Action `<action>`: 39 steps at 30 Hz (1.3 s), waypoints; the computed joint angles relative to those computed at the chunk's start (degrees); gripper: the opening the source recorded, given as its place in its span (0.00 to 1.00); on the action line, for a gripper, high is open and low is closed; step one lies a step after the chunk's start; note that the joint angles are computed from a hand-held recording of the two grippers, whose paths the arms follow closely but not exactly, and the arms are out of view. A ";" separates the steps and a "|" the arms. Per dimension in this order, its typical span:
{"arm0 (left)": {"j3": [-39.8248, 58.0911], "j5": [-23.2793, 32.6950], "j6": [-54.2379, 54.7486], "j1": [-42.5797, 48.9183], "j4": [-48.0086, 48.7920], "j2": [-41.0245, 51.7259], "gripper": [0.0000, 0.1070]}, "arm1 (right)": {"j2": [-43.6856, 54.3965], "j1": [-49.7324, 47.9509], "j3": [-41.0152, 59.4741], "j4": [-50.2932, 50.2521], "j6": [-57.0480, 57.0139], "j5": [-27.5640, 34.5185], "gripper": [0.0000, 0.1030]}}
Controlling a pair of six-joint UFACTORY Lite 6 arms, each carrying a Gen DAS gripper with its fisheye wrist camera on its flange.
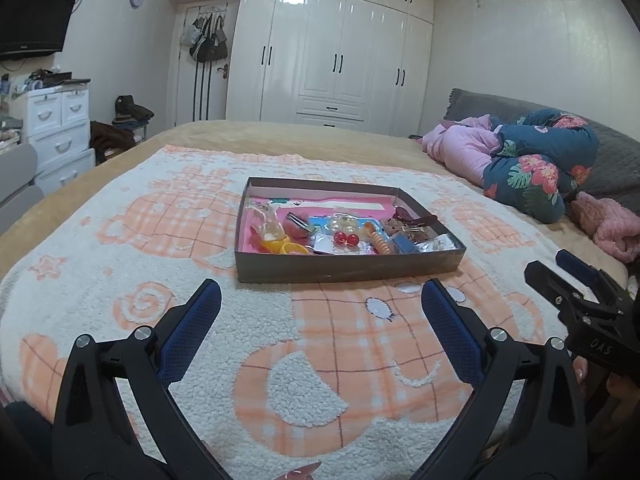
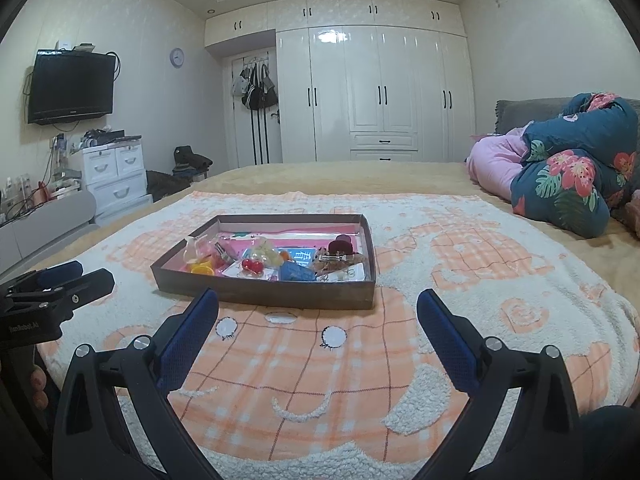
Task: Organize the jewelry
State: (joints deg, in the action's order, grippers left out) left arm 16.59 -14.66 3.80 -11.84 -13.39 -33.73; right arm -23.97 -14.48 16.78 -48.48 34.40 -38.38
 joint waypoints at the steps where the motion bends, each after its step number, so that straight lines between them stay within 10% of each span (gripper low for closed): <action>1: 0.02 -0.08 0.28 -0.20 -0.41 0.08 0.86 | 0.11 0.12 0.06 -0.01 -0.06 0.12 0.94; 39: -0.08 -1.26 8.16 -0.80 -7.71 0.84 0.86 | 1.15 0.14 0.42 -0.05 -0.53 0.33 0.94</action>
State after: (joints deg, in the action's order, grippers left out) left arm 16.51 -15.92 11.96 -12.65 -21.10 -32.88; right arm -22.82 -14.33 17.20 -48.53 33.87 -38.05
